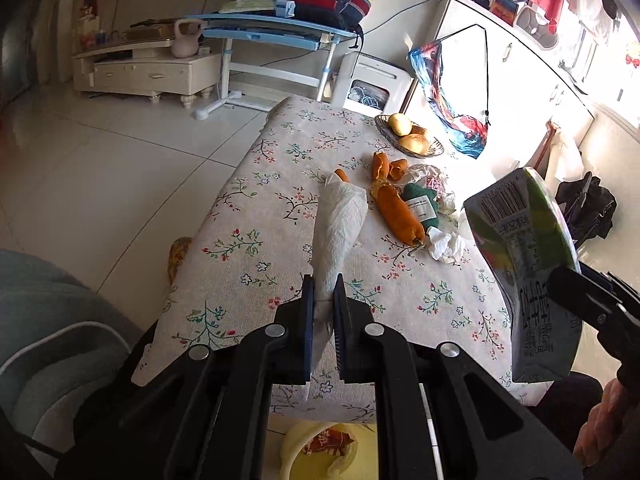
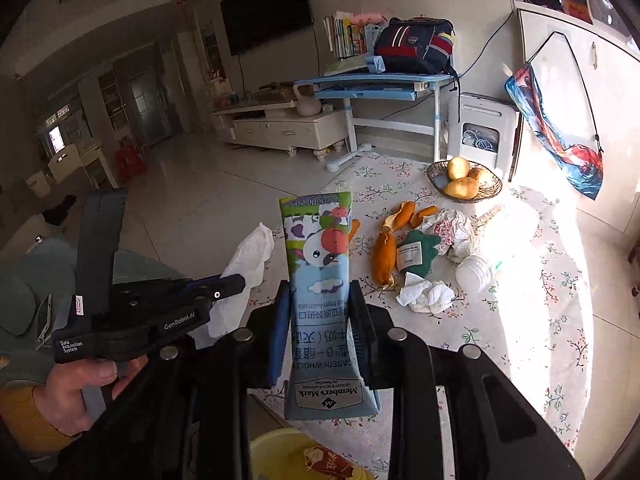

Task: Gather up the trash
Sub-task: 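Carry both items to the basin and drop the carton from the right tool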

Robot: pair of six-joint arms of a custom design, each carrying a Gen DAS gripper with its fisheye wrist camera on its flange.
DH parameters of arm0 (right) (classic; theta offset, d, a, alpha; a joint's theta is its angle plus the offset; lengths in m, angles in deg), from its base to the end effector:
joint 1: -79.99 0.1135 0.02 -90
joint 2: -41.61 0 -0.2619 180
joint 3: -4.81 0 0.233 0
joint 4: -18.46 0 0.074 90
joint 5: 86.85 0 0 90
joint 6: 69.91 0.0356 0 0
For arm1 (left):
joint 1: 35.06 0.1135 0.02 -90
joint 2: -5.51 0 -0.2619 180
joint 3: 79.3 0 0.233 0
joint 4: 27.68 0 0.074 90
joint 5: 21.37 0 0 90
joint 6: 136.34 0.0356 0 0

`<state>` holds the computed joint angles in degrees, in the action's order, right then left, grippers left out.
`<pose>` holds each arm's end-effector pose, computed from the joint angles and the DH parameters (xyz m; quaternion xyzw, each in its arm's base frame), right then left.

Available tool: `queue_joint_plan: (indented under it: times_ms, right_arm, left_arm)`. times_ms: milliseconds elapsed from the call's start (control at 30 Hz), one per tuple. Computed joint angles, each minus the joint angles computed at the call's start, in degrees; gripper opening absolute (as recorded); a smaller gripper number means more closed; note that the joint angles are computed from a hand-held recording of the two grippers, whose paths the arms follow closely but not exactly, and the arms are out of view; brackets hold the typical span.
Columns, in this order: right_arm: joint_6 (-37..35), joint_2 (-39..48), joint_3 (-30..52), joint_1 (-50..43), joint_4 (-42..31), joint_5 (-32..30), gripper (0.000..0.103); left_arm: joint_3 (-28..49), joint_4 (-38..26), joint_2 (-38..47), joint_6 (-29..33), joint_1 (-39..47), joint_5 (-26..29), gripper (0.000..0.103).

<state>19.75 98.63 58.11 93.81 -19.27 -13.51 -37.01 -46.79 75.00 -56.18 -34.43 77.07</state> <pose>0.1830 0.0555 0.2465 -0.1703 0.8877 0.1789 0.3885 0.2110 -0.0029 0.1733 -0.0572 0.9243 -0.0979 0.3644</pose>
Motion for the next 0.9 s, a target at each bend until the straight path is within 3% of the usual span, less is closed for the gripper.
queue_joint_plan:
  times_ms: [433, 900]
  right_arm:
    - [9.5, -17.7, -14.5, 7.0, -12.6, 4.7, 0.029]
    - [14.7, -19.8, -22.9, 14.1, -12.3, 9.3, 0.029]
  left_arm:
    - [-4.5, -14.2, -20.8, 2.0, 1.4, 1.5, 0.009]
    - [-3.9, -26.5, -33.9, -1.6, -8.2, -5.1, 0.009]
